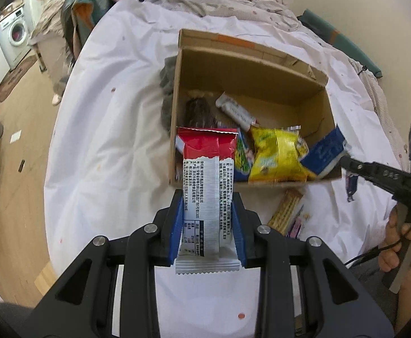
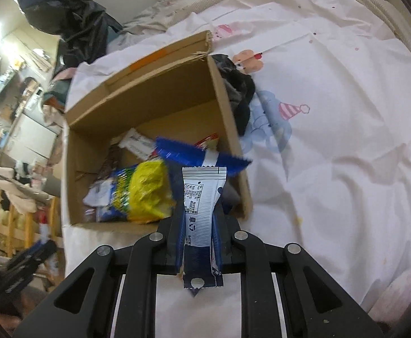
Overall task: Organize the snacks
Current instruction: 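Lower both held snacks into the box and open both tools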
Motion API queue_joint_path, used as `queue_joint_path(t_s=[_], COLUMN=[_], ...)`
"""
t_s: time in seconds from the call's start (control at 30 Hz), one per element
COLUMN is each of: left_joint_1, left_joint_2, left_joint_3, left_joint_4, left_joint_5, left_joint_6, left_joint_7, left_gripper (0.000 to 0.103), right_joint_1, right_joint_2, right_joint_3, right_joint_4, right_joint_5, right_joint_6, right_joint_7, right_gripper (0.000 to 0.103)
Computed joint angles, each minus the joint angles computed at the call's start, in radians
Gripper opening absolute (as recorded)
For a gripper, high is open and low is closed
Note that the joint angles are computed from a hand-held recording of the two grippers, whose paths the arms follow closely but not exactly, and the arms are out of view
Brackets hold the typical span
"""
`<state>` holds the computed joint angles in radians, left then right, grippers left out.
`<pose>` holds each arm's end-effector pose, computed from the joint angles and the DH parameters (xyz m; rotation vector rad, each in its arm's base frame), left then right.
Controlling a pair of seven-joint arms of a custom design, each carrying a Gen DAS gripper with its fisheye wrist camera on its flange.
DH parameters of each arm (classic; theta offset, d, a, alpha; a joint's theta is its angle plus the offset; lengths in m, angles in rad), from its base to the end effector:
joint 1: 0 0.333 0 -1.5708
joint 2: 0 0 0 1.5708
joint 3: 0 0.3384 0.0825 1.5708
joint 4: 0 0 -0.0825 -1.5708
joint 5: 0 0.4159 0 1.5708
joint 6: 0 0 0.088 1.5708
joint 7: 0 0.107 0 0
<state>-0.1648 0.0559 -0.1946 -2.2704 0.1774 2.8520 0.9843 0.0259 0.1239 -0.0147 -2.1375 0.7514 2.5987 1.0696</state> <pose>0.5490 -0.2155 0.3929 -2.0667 1.9194 -0.6853 0.6120 -0.0067 0.3813 -1.7426 1.8794 -0.0301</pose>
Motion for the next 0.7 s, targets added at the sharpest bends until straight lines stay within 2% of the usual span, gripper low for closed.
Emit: queue_joint_path(t_s=[0.13,0.5,0.57,0.7], left_joint_1=[0.004,-0.029,-0.043,-0.061], left_joint_2=[0.047,0.225,0.241,0.260], left_joint_3=[0.002,0.043,0.059,0.086], left_joint_4=[0.065,0.276,0.289,0.292], left_joint_5=[0.012,0.161,0.203,0.274], left_joint_6=[-0.011,-0.038,-0.025,0.008], left_joint_7=[0.013,-0.050,-0.081,-0.134], left_gripper=[0.027,0.027,0.027,0.027], right_joint_1=[0.006,-0.011,-0.002,0.020], right_joint_2=[0.051,0.155,0.149,0.103], right_joint_3=[0.002,0.036,0.036,0.041], right_joint_4=[0.048,0.176,0.173,0.121], right_joint_5=[-0.042,-0.016,-0.035,-0.063], right_joint_6=[0.000,-0.049,-0.024,0.084], right_joint_7=[0.027,0.019,0.023,0.003], right_gripper=[0.018,0.017,0.017,0.017])
